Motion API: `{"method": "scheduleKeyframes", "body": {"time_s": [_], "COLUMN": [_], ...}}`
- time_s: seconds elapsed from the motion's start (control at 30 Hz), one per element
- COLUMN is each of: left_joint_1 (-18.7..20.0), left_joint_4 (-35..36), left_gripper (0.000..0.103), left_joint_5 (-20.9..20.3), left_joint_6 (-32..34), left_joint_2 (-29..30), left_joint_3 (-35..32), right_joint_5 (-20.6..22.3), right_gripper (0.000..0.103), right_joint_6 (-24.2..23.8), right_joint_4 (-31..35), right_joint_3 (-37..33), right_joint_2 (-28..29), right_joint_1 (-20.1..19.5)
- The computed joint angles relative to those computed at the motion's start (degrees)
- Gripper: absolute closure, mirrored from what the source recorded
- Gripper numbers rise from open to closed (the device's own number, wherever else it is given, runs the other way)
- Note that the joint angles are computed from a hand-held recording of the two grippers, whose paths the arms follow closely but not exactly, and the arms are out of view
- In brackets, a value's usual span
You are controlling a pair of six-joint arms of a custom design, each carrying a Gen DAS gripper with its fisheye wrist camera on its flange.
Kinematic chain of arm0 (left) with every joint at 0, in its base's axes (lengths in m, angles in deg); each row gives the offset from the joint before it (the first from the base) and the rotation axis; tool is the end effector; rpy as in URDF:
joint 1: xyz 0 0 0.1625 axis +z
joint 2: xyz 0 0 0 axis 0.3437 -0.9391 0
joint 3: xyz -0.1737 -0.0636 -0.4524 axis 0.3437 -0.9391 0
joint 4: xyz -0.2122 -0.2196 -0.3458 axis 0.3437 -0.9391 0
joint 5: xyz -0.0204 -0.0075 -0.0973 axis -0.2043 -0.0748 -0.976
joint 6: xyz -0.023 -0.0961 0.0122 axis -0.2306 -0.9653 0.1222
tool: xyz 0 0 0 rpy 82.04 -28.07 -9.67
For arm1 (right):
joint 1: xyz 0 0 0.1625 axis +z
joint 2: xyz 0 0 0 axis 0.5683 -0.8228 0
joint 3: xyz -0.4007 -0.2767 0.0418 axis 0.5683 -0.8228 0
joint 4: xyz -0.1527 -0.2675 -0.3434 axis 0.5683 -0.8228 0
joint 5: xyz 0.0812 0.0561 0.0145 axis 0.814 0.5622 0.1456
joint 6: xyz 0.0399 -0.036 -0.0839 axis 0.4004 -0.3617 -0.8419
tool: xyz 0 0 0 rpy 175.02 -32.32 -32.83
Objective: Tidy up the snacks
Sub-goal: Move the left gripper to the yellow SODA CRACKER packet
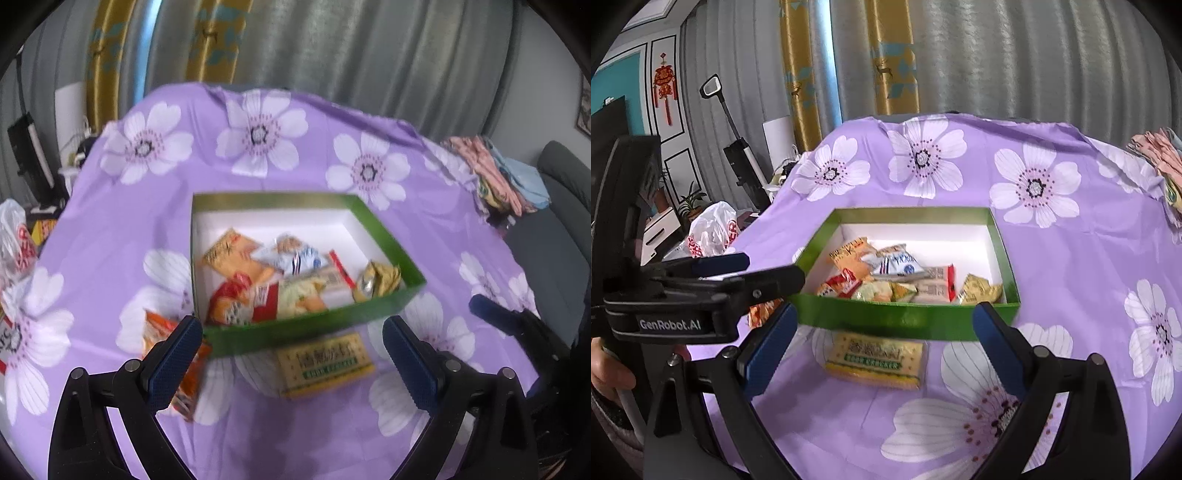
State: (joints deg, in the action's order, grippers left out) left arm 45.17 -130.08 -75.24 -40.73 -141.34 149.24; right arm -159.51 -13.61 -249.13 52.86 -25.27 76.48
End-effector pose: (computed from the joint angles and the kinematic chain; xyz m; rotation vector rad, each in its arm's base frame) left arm -0.0113 -0.5228 0.2748 0.0304 2.2812 -1.1338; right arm 0.3392 -0.5621 -0.0520 1.2756 -2.4581 0.7788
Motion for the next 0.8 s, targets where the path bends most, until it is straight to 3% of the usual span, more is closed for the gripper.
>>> {"method": "scheduleKeyframes", "body": {"time_s": [0.8], "left_joint_1": [4.7], "left_joint_4": [14.2], "left_gripper": [0.005], "left_joint_5": [-5.6], "left_joint_6": [-8.6], "left_joint_2": [2.5], "left_joint_3": [-2.0], "right_joint_5": [-4.2], "right_gripper": [0.007], "right_joint_6": [0.4], "right_joint_4": [6.2], "right_joint_3": [0.9], "right_joint_2": [2.0], "right_joint_1": [-4.4]}}
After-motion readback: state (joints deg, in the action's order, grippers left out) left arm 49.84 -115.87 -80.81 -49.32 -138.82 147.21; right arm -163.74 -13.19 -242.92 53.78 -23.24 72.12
